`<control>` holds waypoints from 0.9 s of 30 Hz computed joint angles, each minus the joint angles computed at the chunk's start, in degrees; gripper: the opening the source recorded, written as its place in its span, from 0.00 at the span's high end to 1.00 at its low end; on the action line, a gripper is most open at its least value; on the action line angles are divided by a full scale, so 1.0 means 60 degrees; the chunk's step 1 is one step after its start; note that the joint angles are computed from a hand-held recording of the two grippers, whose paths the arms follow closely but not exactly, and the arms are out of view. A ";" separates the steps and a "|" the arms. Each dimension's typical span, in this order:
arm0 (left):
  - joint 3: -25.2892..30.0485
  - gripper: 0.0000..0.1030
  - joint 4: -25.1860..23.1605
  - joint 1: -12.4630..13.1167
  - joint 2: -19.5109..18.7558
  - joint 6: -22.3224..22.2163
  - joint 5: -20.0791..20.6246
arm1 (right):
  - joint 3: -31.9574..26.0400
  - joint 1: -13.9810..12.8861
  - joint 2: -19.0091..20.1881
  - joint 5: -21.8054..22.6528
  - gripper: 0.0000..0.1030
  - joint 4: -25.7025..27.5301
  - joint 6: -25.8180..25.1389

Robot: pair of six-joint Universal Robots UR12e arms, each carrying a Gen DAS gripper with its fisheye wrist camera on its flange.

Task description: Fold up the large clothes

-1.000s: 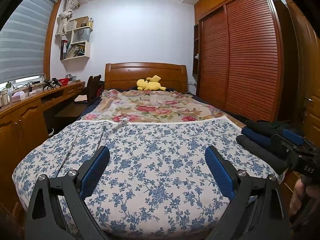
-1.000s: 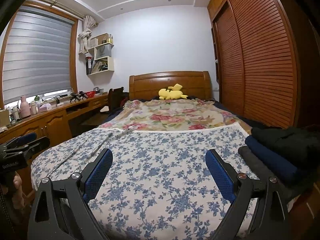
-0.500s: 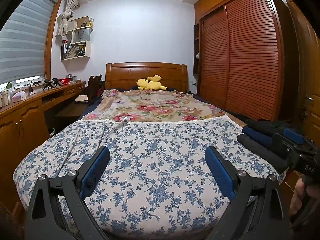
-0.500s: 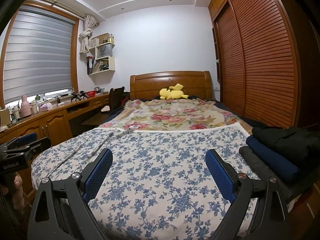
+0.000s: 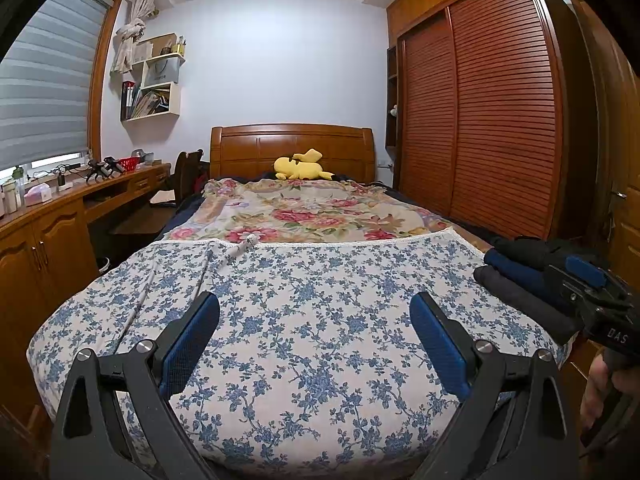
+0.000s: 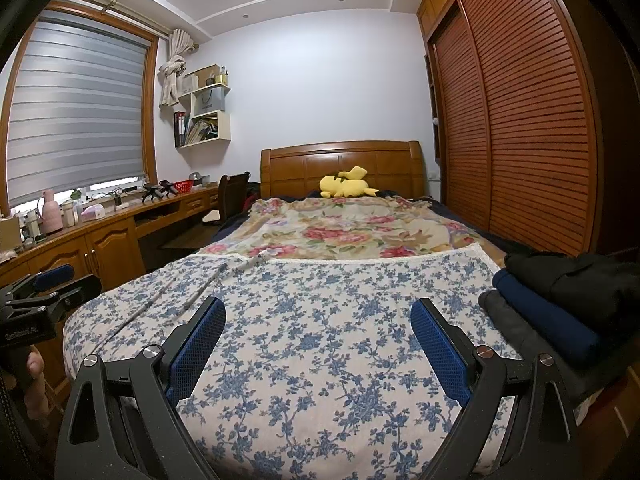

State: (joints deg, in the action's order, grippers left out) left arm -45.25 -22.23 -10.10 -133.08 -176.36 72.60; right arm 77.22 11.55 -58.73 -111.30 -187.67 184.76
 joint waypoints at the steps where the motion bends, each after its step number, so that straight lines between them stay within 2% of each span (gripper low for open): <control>1: -0.0026 0.06 0.0013 0.0007 0.0010 0.0010 -0.0003 | 0.0004 0.0007 0.0006 -0.0020 0.08 -0.0012 0.0003; 27: -0.0139 0.06 0.0082 0.0009 0.0066 0.0050 -0.0008 | -0.0004 0.0021 -0.0003 -0.0056 0.08 0.0029 0.0004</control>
